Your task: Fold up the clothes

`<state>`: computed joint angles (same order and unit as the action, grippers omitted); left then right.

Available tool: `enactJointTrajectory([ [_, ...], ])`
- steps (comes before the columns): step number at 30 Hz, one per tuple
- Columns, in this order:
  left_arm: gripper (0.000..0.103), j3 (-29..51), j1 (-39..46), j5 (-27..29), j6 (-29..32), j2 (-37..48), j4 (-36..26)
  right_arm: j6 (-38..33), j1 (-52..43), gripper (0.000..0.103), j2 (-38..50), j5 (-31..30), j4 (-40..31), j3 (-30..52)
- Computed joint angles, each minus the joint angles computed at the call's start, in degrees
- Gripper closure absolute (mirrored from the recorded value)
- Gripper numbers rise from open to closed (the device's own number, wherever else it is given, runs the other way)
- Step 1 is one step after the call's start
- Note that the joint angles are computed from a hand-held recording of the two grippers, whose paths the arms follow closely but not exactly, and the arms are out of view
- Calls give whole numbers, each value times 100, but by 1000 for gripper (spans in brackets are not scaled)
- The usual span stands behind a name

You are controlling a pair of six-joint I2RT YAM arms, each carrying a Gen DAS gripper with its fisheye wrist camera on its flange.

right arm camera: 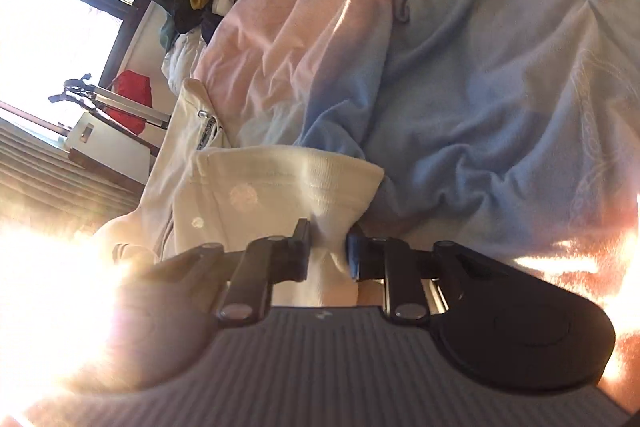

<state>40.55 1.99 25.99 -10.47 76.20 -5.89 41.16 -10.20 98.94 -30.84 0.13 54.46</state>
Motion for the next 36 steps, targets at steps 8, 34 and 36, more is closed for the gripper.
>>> enactJointTrajectory([
  [8, 95, -158, -215, -340, 0, -230, 70, -238, -160, 96, -705, -179, 606, -221],
  [34, 39, -646, 770, 370, -1027, -2246, -1141, 399, -1757, 97, -116, 742, 2982, -435],
  [36, 36, -616, 1957, 1012, -1484, -2136, -1341, 385, -1844, 97, -190, 1017, 3118, -523],
])
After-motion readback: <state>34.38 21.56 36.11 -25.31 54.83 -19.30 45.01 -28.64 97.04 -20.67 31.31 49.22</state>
